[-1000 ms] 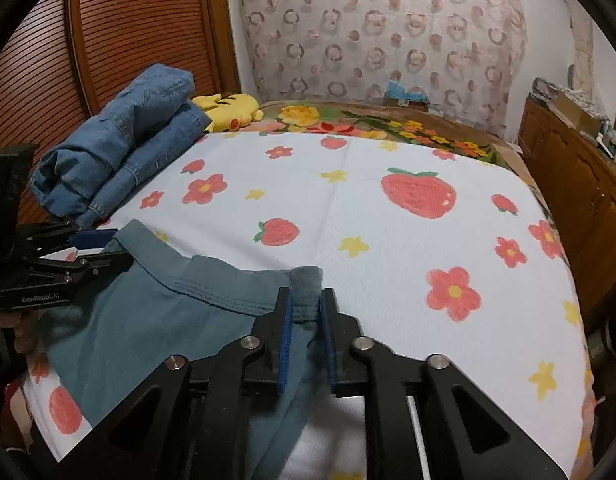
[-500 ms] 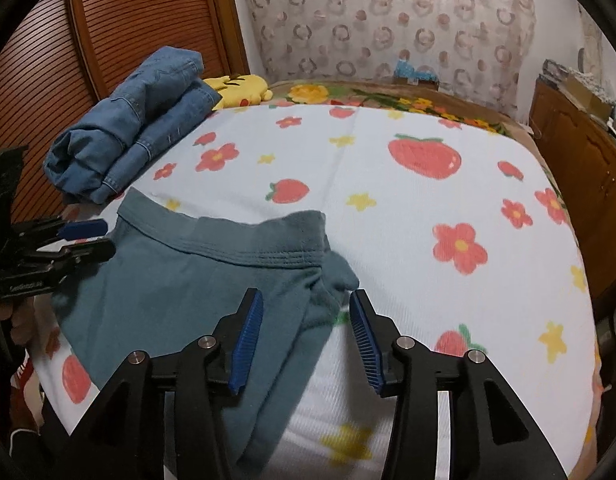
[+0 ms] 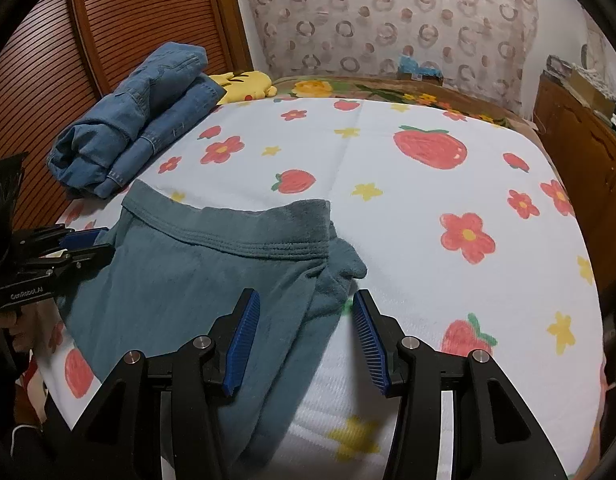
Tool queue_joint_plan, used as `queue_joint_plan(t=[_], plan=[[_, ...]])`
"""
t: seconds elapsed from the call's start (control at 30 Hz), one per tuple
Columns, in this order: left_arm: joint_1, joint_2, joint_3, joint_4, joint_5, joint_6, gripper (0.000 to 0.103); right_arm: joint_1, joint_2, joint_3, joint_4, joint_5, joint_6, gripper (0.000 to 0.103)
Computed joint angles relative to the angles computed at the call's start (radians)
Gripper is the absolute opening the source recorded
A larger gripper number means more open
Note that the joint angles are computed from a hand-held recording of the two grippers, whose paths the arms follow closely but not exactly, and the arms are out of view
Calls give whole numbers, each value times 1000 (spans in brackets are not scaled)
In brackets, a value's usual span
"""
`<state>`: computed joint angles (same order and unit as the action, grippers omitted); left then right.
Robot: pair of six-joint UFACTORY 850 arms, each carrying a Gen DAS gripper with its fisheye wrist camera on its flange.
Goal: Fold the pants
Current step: 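Grasp the folded shorts with both grippers, then lift the folded shorts with both grippers toward the folded jeans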
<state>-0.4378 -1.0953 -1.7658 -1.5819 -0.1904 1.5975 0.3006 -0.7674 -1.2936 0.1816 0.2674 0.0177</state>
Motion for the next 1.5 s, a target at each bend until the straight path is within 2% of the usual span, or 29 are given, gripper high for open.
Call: queue_joint_plan(t=[0.27,0.33,0.43,0.5,0.6,0.8,1.13,1.5], plan=[[-2,0,2,-20,6,8,31,5,3,8,-42,6,32,50],[-4,1,3,-28,10,18,31,4,2,7,-73,6,60,44],[-4,1,4,-52,7,42,30,4,1,6,-105,6,89,40],[-4,3,9,-85,5,76,29,3,0,5,-148,7,132,30],[-4,5,14,-100,-7,94,24,4,-2,3,-196,11,167,22],[-7,13,27,-126,-26,138,18,9,0,9,-185,27,149,17],[-6,80,116,-447,-88,461,13,17,44,66,-189,117,148,13],[0,125,161,-644,-127,637,13,39,102,111,-106,177,12,13]])
